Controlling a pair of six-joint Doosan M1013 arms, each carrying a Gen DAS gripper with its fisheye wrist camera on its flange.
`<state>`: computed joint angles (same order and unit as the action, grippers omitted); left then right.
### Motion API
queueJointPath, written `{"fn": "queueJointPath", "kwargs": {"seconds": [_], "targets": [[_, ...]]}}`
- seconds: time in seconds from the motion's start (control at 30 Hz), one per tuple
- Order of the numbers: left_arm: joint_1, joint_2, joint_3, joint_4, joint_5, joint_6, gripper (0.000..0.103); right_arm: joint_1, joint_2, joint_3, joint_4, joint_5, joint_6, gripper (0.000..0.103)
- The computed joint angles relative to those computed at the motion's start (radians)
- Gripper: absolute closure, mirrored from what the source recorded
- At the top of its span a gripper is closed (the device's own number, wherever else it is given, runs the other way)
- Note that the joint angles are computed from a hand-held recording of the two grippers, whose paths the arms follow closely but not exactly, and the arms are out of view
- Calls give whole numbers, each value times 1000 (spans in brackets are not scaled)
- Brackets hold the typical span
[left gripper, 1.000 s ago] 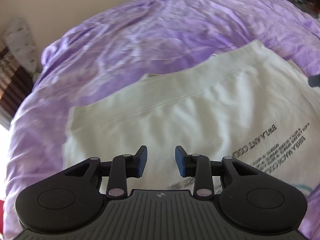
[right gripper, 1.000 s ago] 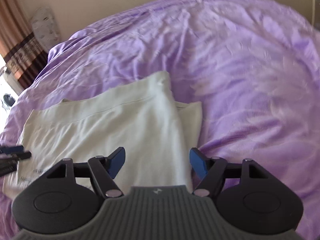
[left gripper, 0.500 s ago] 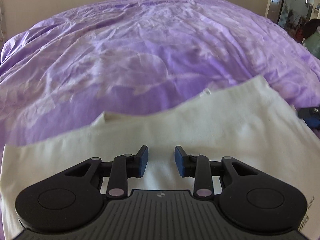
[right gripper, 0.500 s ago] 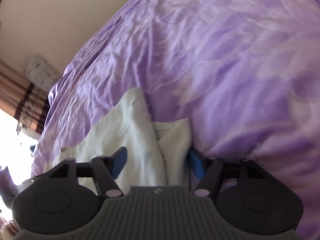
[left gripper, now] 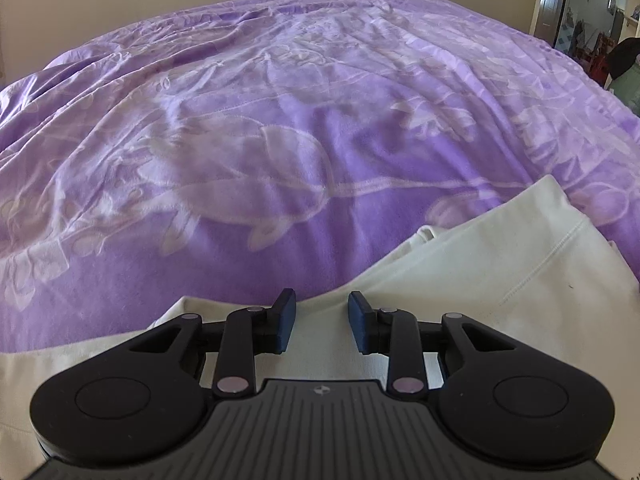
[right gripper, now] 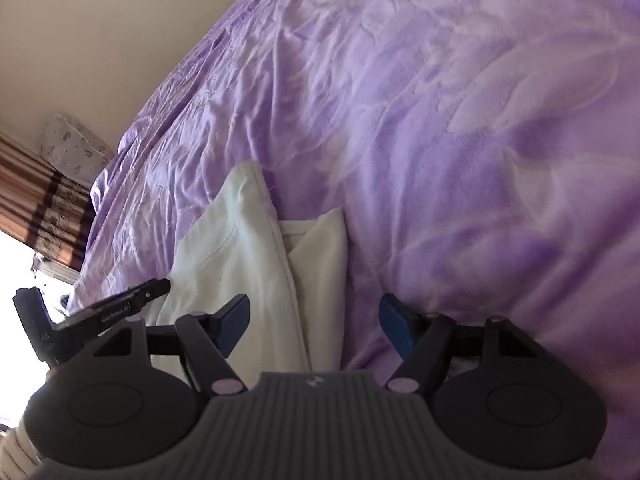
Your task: Fold small clothes
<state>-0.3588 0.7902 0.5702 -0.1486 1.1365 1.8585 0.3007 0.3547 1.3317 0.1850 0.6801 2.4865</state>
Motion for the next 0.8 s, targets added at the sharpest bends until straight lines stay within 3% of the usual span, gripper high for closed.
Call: {"fn": "queueJointPath", "kwargs": {"seconds": [0.1, 0.23, 0.37, 0.4, 0.57, 0.8], "targets": [[0, 3, -7, 4, -1, -25, 66, -15, 2, 25, 71, -47, -22, 55], [-3, -25, 26, 52, -44, -99, 66, -20, 2, 43, 137, -95, -77, 61], [9, -55, 34, 62, -35, -126, 66, -12, 6, 35, 109, -112, -92, 92], [14, -63, 36, 63, -29, -125, 66, -12, 2, 40, 119, -122, -109, 95], [43, -125, 83, 86, -26, -120, 66, 20, -4, -10, -26, -108, -59, 98], [93, -213, 186, 39, -35, -94, 66, 77, 35, -201, -118, -8, -36, 98]]}}
